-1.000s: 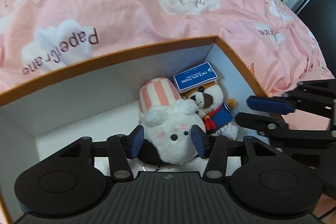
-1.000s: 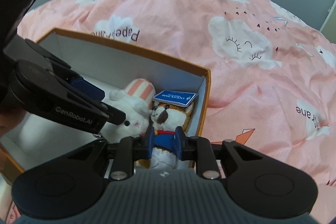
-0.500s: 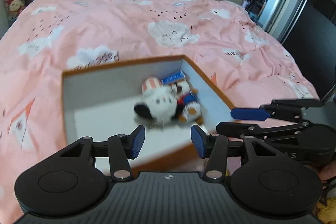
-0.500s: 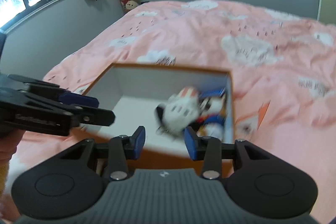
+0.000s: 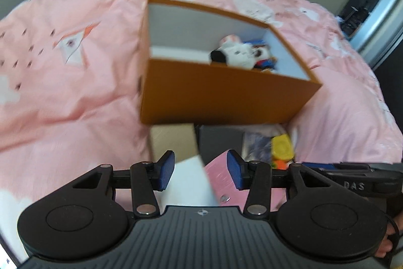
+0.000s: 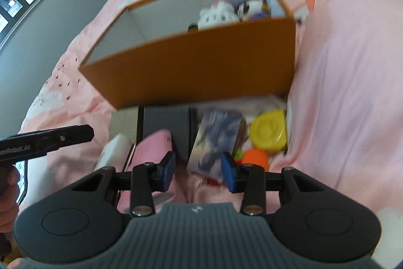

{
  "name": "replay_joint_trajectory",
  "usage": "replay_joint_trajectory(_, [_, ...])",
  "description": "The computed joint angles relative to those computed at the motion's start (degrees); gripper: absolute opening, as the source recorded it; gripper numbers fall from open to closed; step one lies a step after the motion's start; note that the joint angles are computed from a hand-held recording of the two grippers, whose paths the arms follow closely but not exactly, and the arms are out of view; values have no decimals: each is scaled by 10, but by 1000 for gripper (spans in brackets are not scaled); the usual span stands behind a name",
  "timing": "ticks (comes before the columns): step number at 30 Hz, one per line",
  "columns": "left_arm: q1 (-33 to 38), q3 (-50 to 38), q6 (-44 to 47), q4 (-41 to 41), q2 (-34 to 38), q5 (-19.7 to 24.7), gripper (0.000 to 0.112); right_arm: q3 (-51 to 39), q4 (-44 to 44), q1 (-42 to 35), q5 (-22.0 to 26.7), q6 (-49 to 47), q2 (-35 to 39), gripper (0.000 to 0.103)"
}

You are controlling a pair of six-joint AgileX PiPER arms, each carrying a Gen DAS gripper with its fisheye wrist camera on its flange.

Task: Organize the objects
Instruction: 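Withdraw both tools from the box back toward the item pile, then grasp the white power bank with the left tool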

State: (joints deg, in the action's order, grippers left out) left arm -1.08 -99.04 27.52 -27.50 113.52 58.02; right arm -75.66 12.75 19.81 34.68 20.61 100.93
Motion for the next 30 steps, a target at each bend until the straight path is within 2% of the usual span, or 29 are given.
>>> replay_joint_trajectory(4, [11, 36, -1, 4, -18, 2, 54, 17, 69, -3, -6, -53, -3, 44])
replay_joint_trajectory(8, [8, 63, -36, 28, -34, -10, 61, 21, 103, -8, -12, -77, -2, 48])
replay_joint_trajectory(19, [-64, 87, -80, 137, -49, -18, 62, 10, 52, 12, 2, -44, 3, 48])
replay_joint_trajectory(25, [-111, 97, -96, 211, -44, -22, 68, 21, 50, 9, 1, -42, -4, 48])
replay_joint_trajectory(30, [-125, 97, -90, 227, -27, -23, 75, 36, 61, -3, 0, -42, -9, 48])
